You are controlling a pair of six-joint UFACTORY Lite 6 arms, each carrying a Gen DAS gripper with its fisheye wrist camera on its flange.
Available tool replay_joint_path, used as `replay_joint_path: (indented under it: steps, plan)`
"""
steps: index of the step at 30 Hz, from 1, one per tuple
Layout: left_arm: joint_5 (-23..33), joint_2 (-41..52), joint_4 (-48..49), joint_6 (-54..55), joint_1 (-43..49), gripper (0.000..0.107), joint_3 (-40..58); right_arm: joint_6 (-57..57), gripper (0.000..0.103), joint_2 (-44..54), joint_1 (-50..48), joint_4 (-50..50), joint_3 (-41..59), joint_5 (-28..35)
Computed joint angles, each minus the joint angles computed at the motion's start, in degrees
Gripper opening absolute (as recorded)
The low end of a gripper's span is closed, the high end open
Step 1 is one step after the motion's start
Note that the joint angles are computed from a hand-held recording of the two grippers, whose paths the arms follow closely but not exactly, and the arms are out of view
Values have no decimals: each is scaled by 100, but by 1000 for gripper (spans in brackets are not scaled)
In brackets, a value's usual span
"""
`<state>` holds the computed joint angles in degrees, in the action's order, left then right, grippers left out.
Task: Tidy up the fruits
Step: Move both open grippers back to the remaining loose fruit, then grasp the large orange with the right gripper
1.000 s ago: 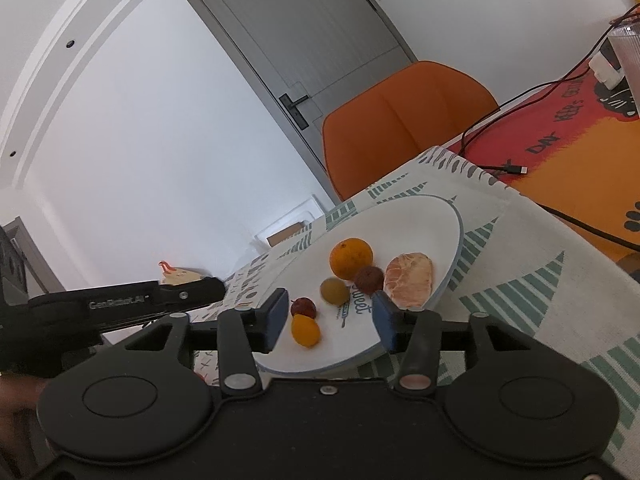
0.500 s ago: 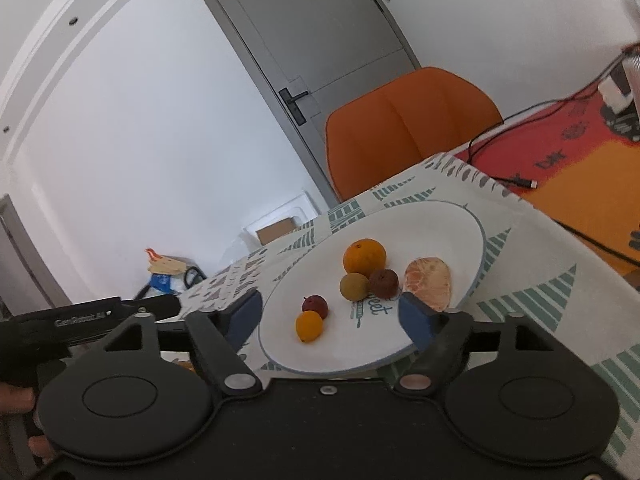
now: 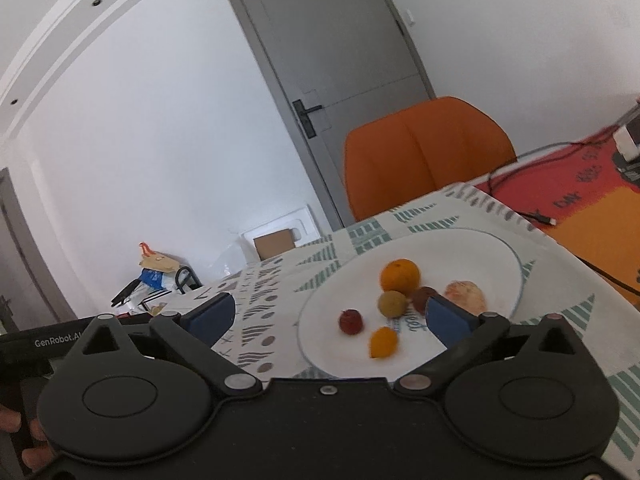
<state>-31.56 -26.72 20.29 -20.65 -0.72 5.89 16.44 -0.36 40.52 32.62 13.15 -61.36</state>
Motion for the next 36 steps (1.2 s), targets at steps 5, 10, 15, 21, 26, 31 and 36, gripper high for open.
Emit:
replay_joint_path:
  steps: [5,10,15,21,26,31,36]
  plan:
    - [-53,-359,1330,-870,902,89,-219,-341,103,198,387,340,362,203]
    - [-417,-317,2693,-1690,1946,89,-272,-747,103,438,760,616,750,397]
    - [-698,-183,3407,-1925,2647,89,-298,-766,103,470,883,466,951,683]
    - [-1106,107,3989,-2034,3397,89,-289,-1154,103,672,1075,670,1329,1069]
    - [-1299,578,4017,-1750,3751,89,-193,-1277,103,913,1091,560,1627,1389]
    - [-1444,1168,3927,-1378,3999,89,-29,-1363,103,1219,1081,386,1971,1799]
    - [-1557,1616,3833,-1093,4125,89,66,-1891,103,1551,1231,518,2386,2106]
